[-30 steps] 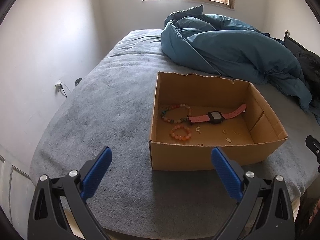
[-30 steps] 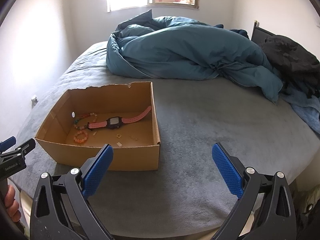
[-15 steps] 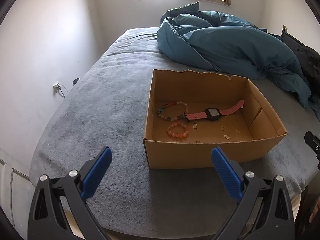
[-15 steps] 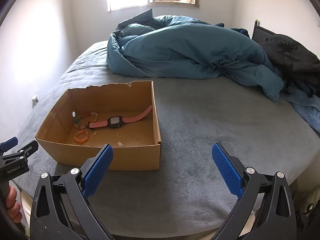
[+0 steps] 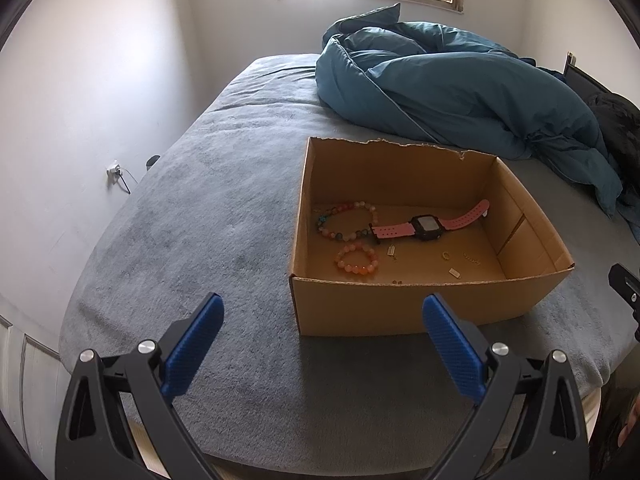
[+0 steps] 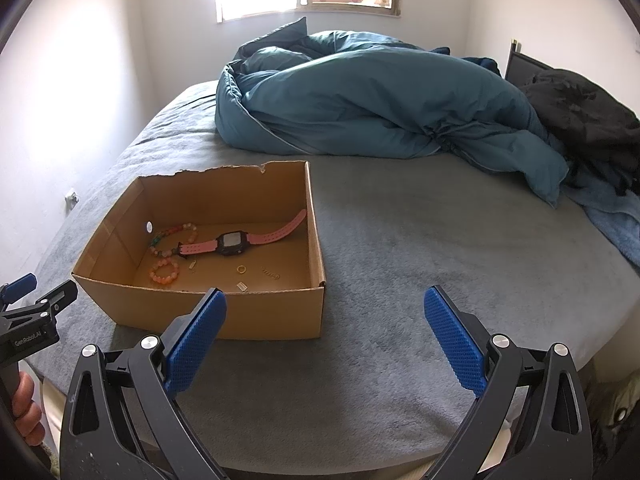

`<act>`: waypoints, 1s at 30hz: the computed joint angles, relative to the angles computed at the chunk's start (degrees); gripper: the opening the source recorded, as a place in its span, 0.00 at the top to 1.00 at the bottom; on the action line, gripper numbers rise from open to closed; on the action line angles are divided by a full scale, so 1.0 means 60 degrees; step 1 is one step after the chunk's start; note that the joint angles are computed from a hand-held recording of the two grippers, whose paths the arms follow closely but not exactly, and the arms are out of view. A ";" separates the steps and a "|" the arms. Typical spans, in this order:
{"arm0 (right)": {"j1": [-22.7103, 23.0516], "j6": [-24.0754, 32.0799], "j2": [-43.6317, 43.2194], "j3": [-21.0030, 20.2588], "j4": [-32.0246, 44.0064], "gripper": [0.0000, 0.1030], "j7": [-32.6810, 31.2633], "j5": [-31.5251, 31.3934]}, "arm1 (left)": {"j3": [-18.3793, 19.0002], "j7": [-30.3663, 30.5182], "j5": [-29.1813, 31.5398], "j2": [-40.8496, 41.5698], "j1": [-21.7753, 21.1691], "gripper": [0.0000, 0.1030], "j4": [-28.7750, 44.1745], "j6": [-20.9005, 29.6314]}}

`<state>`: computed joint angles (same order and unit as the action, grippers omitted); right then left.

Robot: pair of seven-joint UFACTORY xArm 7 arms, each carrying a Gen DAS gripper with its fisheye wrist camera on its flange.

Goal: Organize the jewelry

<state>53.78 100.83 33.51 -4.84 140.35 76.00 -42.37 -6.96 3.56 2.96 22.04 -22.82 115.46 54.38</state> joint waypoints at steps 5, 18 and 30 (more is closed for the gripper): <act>-0.0005 -0.0004 0.0006 -0.0001 -0.0002 0.08 0.0003 0.0004 | -0.0007 0.0025 -0.0021 -0.0010 0.0009 0.05 -0.0005 0.0032; -0.0060 -0.0121 -0.0162 0.0084 -0.0292 0.08 0.0113 0.0005 | -0.0017 0.0084 -0.0071 -0.0003 0.0012 0.05 0.0017 0.0076; -0.0132 -0.0078 -0.0129 0.0221 -0.0258 0.08 0.0109 0.0008 | -0.0007 0.0067 -0.0079 0.0071 0.0009 0.05 0.0125 0.0139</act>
<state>52.99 100.37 32.73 -3.51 138.80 76.65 -42.32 -7.00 3.96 2.49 22.46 -22.77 116.21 55.22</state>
